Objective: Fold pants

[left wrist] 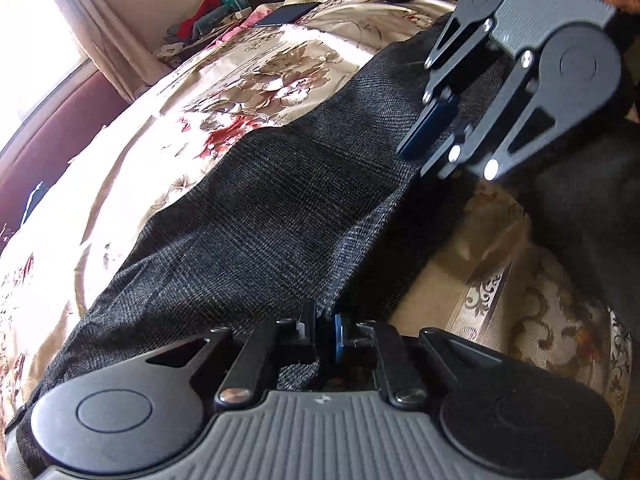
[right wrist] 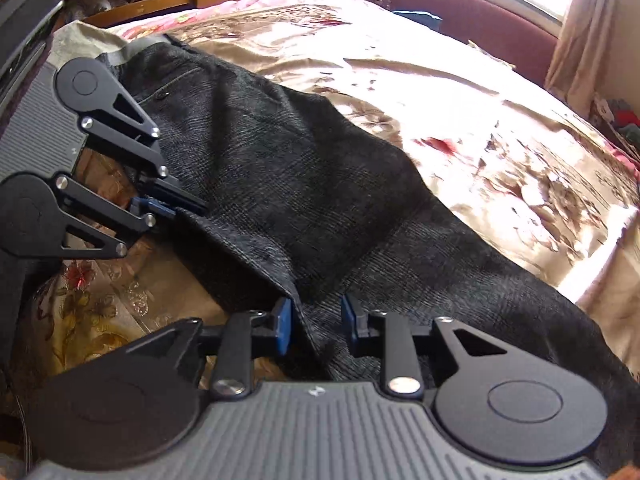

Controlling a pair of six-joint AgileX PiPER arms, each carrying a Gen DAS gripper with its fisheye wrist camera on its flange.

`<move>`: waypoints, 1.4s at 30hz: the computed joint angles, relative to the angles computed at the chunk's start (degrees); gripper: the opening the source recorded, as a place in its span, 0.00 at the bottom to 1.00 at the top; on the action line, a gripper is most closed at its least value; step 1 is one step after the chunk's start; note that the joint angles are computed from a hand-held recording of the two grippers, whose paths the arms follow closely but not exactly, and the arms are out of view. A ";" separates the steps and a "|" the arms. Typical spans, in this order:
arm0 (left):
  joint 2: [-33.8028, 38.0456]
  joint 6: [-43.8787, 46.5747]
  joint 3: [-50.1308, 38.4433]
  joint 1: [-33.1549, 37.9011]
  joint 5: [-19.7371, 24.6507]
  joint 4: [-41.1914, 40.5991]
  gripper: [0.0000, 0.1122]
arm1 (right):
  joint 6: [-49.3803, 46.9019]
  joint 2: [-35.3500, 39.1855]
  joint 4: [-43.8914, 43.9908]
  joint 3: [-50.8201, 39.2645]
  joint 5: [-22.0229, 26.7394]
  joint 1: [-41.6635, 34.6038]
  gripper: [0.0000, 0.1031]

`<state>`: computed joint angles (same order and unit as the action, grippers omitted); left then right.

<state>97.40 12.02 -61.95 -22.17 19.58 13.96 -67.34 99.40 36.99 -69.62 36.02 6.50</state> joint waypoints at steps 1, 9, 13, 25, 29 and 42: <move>-0.21 -0.66 0.30 0.07 -0.14 0.56 0.23 | 2.26 -1.00 -0.66 0.82 -0.08 -1.61 0.26; -0.19 -11.45 1.44 -3.77 -0.61 14.61 0.22 | 8.18 -5.52 -7.44 7.41 -6.27 -10.60 0.27; 1.65 -10.68 -0.88 -4.39 0.39 13.87 0.22 | -0.26 -4.83 -4.40 8.00 -8.59 -11.86 0.28; 3.89 -11.88 -2.92 -5.66 0.28 15.36 0.21 | 21.37 1.57 2.73 -1.30 2.95 -29.30 0.29; 4.04 -11.26 -3.63 -5.97 1.40 15.06 0.21 | 24.23 6.31 10.36 -5.12 7.29 -32.35 0.31; 3.79 -14.09 -4.76 -7.33 0.12 14.96 0.23 | 33.98 13.69 13.65 -12.23 16.11 -35.06 0.30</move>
